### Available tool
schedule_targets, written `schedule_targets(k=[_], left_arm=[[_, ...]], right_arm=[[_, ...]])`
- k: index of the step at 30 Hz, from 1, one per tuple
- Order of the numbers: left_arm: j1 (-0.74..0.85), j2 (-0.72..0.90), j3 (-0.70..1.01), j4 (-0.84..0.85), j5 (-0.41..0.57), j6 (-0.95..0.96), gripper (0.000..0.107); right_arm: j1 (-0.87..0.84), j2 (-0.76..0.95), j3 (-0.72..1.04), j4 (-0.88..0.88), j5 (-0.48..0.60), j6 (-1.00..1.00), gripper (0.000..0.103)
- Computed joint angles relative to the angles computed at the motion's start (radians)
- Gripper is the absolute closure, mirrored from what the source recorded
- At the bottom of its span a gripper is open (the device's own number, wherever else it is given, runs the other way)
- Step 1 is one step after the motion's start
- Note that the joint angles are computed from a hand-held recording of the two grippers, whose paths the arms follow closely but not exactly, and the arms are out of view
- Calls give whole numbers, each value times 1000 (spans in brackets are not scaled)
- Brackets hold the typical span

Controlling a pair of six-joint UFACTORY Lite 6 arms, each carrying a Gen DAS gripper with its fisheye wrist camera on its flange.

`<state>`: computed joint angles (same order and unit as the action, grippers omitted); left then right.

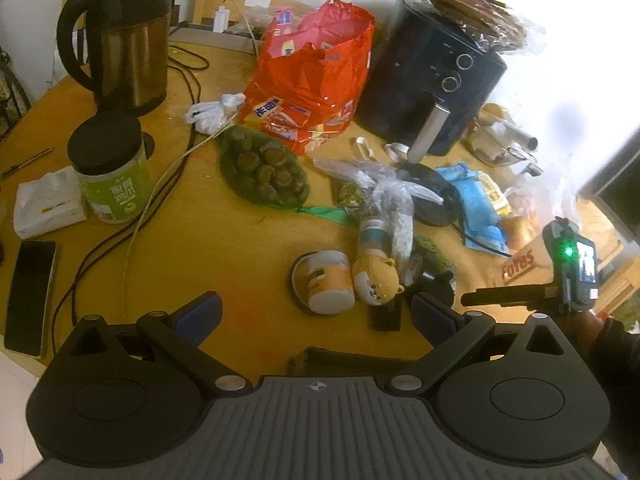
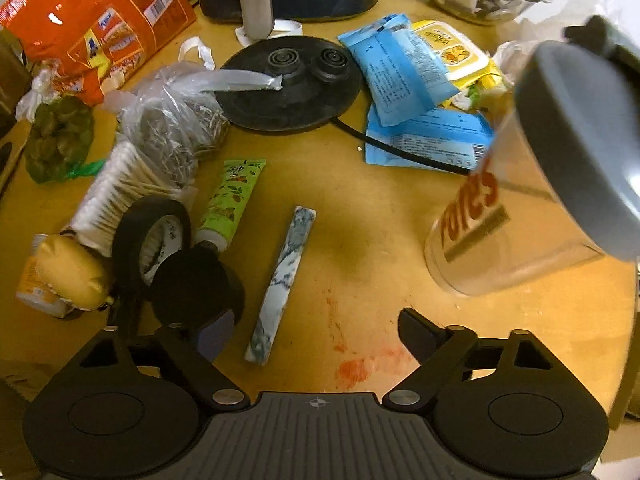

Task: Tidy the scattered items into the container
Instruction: 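Lower the right tool over the marble-patterned strip and close on it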

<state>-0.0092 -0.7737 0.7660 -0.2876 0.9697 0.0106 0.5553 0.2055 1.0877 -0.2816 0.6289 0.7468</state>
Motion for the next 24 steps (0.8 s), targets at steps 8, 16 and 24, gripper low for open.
schedule_targets(k=[8,16,24], left_arm=[[56,-18,-6,4,21,4,4],[78,-43,-12,11,42,-6,4],[110,-79,-25,13,71,-12,4]], right_arm=[[-41,101,65,-4,-5,-20,14],[-61,210,152,7,-10,-43,10],[-77,264,183,56,-9,-63,20]])
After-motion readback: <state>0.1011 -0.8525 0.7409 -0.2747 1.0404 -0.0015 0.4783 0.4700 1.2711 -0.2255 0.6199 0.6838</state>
